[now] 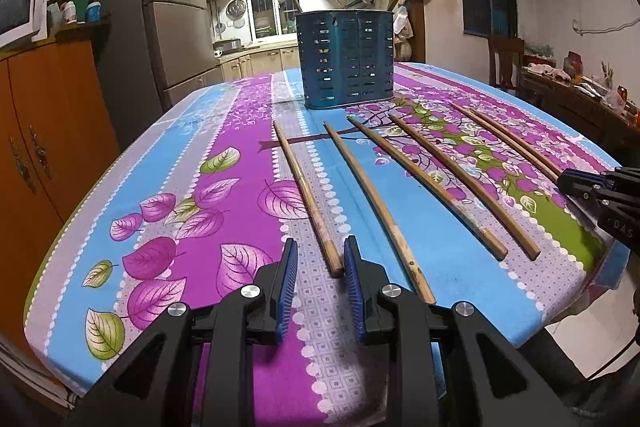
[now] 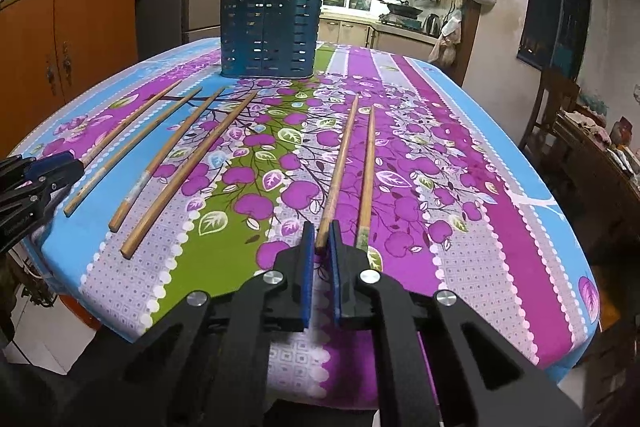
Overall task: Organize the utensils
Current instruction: 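Lower both tools and close each on one wooden chopstick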
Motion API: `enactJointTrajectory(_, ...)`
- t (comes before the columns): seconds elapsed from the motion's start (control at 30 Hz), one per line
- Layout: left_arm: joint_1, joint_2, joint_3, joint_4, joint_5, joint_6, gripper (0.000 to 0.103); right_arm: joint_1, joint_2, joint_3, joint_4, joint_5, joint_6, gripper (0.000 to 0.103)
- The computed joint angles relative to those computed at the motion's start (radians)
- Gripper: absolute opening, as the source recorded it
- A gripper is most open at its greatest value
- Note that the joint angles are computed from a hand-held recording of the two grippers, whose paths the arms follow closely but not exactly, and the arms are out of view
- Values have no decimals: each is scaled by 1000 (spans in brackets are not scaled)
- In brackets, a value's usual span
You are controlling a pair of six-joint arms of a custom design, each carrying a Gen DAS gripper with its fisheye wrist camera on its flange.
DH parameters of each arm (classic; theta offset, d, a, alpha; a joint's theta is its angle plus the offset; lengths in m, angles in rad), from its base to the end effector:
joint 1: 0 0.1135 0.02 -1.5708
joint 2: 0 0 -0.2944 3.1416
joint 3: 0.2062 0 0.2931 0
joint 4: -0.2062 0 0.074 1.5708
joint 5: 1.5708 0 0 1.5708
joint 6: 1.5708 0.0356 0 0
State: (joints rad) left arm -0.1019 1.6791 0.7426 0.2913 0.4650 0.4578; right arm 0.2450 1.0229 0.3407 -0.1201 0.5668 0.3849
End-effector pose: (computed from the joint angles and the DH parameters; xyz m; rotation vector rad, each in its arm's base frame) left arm 0.3513 -0.0520 0.1470 0.8339 1.9863 -0.3096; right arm 0.1982 0.0298 0.1557 0.4176 2.2047 -0.3380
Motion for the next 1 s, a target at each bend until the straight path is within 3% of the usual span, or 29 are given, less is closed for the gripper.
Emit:
enactJointTrajectory(0.13, -4, -2, -19, 32, -7, -30, 24, 3, 2, -6, 10, 5, 29, 6)
enactJointTrajectory(0.27, -11, -8, -57, 90, -3, -39, 10, 3, 0, -10, 16, 5, 55, 5)
enactJointTrajectory(0.63, 2, 0, -34, 83, -16, -120, 7, -25, -36, -17, 14, -39, 86, 5)
enactJointTrajectory(1.0, 26, -95, -50, 69, 20, -165, 7, 2, -122, -2, -45, 5, 70, 5)
